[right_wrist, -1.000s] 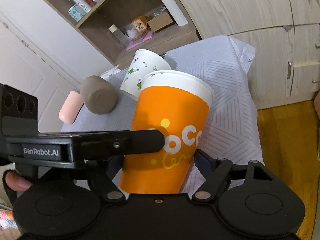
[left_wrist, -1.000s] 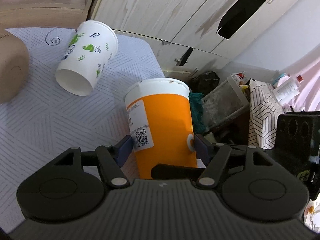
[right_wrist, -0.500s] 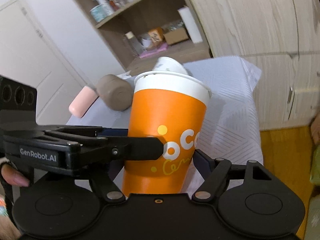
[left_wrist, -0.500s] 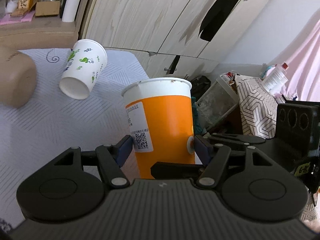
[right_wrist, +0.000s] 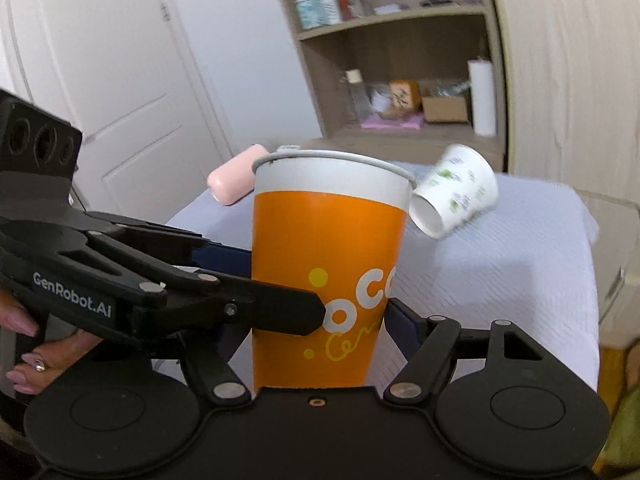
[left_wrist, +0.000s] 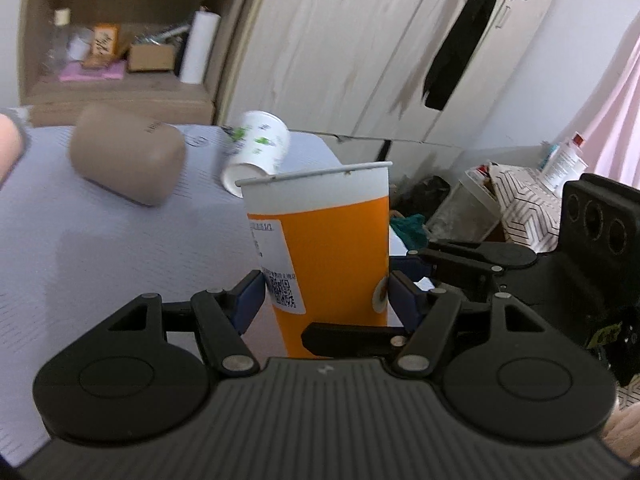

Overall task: Flip cup upright
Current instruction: 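Lift the orange cup with the right gripper and rotate it mouth-up, then lower the upright orange cup onto the cloth and open the right gripper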

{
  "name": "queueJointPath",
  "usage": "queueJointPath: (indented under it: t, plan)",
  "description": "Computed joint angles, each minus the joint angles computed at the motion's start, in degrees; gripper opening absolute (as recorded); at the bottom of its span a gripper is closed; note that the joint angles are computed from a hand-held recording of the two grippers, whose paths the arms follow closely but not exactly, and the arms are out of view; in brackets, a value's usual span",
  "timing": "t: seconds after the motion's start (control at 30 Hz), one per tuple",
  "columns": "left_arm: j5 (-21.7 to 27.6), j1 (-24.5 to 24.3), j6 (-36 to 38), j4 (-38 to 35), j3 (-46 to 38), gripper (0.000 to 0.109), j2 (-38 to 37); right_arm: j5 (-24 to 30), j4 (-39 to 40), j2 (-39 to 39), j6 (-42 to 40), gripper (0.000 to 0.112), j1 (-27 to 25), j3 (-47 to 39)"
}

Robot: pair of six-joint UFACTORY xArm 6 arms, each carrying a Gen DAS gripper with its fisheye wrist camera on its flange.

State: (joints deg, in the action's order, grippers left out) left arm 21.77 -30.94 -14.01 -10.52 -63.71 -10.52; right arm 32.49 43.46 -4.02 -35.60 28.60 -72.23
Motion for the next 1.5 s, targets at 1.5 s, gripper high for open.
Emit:
queueJointPath:
  t: [1.5]
  plan:
    - [-11.7,7.8,-16.0,26.4,1.7,0.068,4.0,-26.8,2.9,17.1,-19.7,0.077,10.1,-10.0]
